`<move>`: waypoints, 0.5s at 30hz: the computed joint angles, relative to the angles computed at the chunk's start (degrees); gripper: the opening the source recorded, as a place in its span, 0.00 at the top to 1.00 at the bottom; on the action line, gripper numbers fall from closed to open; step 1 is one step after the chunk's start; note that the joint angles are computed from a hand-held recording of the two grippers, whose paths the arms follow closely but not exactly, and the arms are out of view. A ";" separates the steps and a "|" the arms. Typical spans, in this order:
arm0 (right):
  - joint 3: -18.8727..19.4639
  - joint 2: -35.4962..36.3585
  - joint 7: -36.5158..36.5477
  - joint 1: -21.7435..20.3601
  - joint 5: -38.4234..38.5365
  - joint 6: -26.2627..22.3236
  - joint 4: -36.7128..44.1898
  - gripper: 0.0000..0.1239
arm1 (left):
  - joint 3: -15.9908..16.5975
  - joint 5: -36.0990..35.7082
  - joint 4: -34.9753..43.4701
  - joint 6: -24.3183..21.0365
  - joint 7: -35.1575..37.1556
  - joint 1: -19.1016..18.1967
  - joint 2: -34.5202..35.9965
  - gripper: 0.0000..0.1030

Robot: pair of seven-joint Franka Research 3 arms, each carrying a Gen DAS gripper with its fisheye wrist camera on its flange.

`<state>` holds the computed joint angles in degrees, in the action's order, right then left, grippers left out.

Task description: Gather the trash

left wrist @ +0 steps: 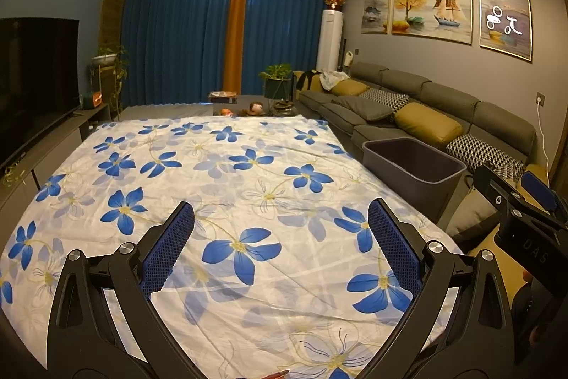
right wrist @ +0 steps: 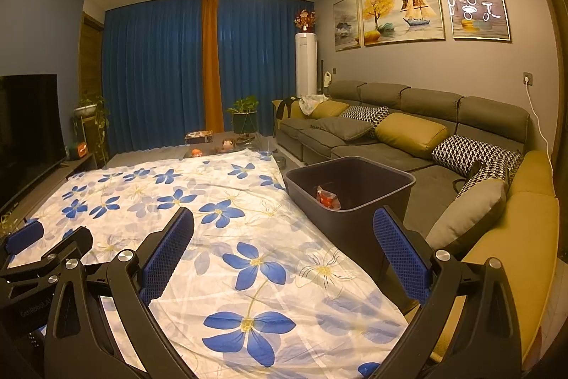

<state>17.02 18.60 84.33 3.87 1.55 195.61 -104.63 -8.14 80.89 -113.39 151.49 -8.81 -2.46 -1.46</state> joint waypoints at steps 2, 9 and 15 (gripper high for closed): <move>-0.02 0.00 0.03 0.01 -0.03 0.00 0.00 0.21 | -0.02 -0.01 0.09 0.00 0.11 -0.03 0.08 0.06; -0.35 0.15 -0.08 0.39 0.10 -0.01 0.22 0.21 | 0.04 -0.13 0.10 0.00 0.16 -0.05 0.09 0.06; -0.24 0.22 -0.03 0.28 0.06 0.13 0.28 0.21 | 0.06 -0.15 0.22 0.09 0.09 -0.09 0.23 0.06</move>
<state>16.79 18.82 84.30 4.15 1.61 195.73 -104.35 -8.09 80.73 -113.17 151.59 -8.72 -2.55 -1.23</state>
